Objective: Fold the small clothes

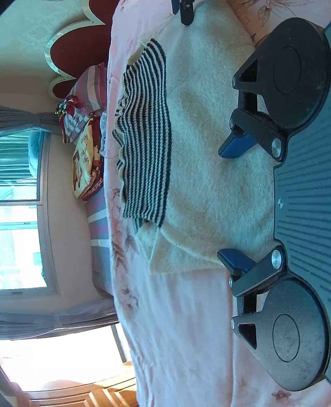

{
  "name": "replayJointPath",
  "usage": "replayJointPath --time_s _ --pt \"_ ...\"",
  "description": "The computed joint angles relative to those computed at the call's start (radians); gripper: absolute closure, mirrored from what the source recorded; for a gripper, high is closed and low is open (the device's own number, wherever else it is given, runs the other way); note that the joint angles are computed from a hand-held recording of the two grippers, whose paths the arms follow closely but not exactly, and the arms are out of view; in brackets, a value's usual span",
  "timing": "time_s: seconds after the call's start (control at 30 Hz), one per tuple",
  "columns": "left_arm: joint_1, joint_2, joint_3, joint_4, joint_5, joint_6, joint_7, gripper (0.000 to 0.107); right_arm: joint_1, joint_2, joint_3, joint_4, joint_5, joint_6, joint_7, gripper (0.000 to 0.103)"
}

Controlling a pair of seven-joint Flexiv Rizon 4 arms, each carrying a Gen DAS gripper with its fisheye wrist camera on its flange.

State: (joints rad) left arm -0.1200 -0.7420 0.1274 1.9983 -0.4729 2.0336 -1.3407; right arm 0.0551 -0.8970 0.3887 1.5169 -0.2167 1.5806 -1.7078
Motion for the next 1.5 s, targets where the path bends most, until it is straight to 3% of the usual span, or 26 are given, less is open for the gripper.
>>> replayJointPath --time_s 0.03,0.1,0.17,0.23,0.3,0.33,0.37,0.4,0.43,0.47,0.6,0.67,0.7,0.73,0.77,0.8,0.83,0.87,0.9,0.93,1.0,1.1,1.17,1.27,1.33,1.5 --pt "-0.004 0.002 0.002 0.007 -0.02 0.018 0.014 0.028 0.003 0.007 -0.004 0.008 -0.002 0.019 -0.006 0.041" --pt "0.073 0.021 -0.048 0.021 0.037 0.013 -0.04 0.029 -0.026 0.001 0.036 0.006 -0.009 0.043 -0.019 0.042" --pt "0.13 0.028 -0.086 0.015 0.065 -0.039 -0.069 0.051 -0.02 -0.008 0.034 -0.027 0.001 -0.002 0.018 0.048" --pt "0.185 0.023 -0.127 0.012 0.11 -0.044 -0.107 0.052 -0.004 -0.021 0.018 -0.063 0.019 -0.04 0.05 0.057" --pt "0.204 0.011 -0.135 0.006 0.14 -0.041 -0.132 0.055 -0.009 -0.042 0.033 -0.098 0.037 -0.082 0.05 0.058" --pt "0.213 0.01 -0.14 0.006 0.157 -0.035 -0.144 0.067 -0.01 -0.045 0.035 -0.099 0.043 -0.076 0.036 0.06" --pt "0.225 0.008 -0.15 0.008 0.175 -0.024 -0.158 0.079 -0.01 -0.044 0.037 -0.095 0.043 -0.07 0.018 0.067" --pt "0.232 0.008 -0.154 0.012 0.188 -0.007 -0.174 0.085 -0.028 -0.044 0.065 -0.092 0.047 -0.074 -0.006 0.084" --pt "0.226 0.009 -0.147 0.017 0.193 0.007 -0.186 0.091 -0.032 -0.038 0.069 -0.087 0.055 -0.072 -0.015 0.094" --pt "0.216 0.01 -0.134 0.023 0.192 0.03 -0.197 0.093 -0.021 -0.025 0.05 -0.074 0.064 -0.058 -0.013 0.094" --pt "0.251 -0.006 -0.152 0.019 0.219 0.031 -0.239 0.092 -0.029 -0.03 0.045 -0.075 0.088 -0.066 0.004 0.095" --pt "0.204 -0.002 -0.095 0.001 0.208 -0.009 -0.254 0.08 -0.051 -0.043 0.077 -0.102 0.111 -0.098 0.011 0.096" --pt "0.139 -0.004 -0.043 -0.003 0.13 -0.023 -0.217 0.067 -0.043 -0.038 0.068 -0.104 0.113 -0.107 0.009 0.096" --pt "0.069 -0.014 -0.003 -0.001 -0.012 -0.019 -0.118 0.024 -0.033 -0.033 0.054 -0.101 0.114 -0.105 0.002 0.094" --pt "0.028 -0.029 0.029 0.004 -0.09 0.008 -0.063 0.013 -0.023 -0.028 0.04 -0.096 0.115 -0.099 -0.002 0.092" --pt "0.014 -0.022 0.042 0.018 -0.102 0.004 -0.065 0.013 -0.018 -0.023 0.032 -0.09 0.117 -0.094 -0.004 0.09" --pt "0.028 0.002 0.048 0.043 -0.05 -0.012 -0.133 0.013 -0.012 -0.012 0.02 -0.079 0.125 -0.083 0.002 0.085" --pt "0.07 0.022 0.031 0.072 0.028 0.001 -0.198 0.013 0.012 0.01 -0.02 -0.052 0.134 -0.048 0.025 0.08" --pt "0.095 0.041 0.007 0.104 0.04 0.022 -0.21 0.013 0.028 0.027 -0.049 -0.023 0.135 -0.005 0.037 0.067" --pt "0.126 0.06 -0.022 0.136 0.064 0.043 -0.232 0.016 0.03 0.042 -0.058 0.012 0.129 0.043 0.037 0.063" --pt "0.21 0.091 -0.101 0.205 0.14 0.109 -0.322 0.021 -0.002 0.062 -0.026 0.063 0.1 0.083 0.025 0.064" --pt "0.251 0.089 -0.161 0.265 0.197 0.211 -0.463 0.027 -0.044 0.081 0.024 0.122 0.056 0.111 0.026 0.064" --pt "0.348 0.069 -0.244 0.279 0.323 0.257 -0.621 0.053 -0.085 0.081 0.082 0.152 0.025 0.13 0.027 0.067" --pt "0.489 -0.011 -0.376 0.253 0.484 0.319 -0.853 0.057 -0.121 0.084 0.144 0.183 -0.016 0.139 0.051 0.081" --pt "0.501 -0.063 -0.401 0.224 0.502 0.331 -0.948 0.057 -0.136 0.08 0.177 0.191 -0.042 0.143 0.072 0.084" --pt "0.474 -0.203 -0.388 0.123 0.505 0.492 -1.14 0.057 -0.14 0.069 0.209 0.197 -0.114 0.142 0.108 0.084"
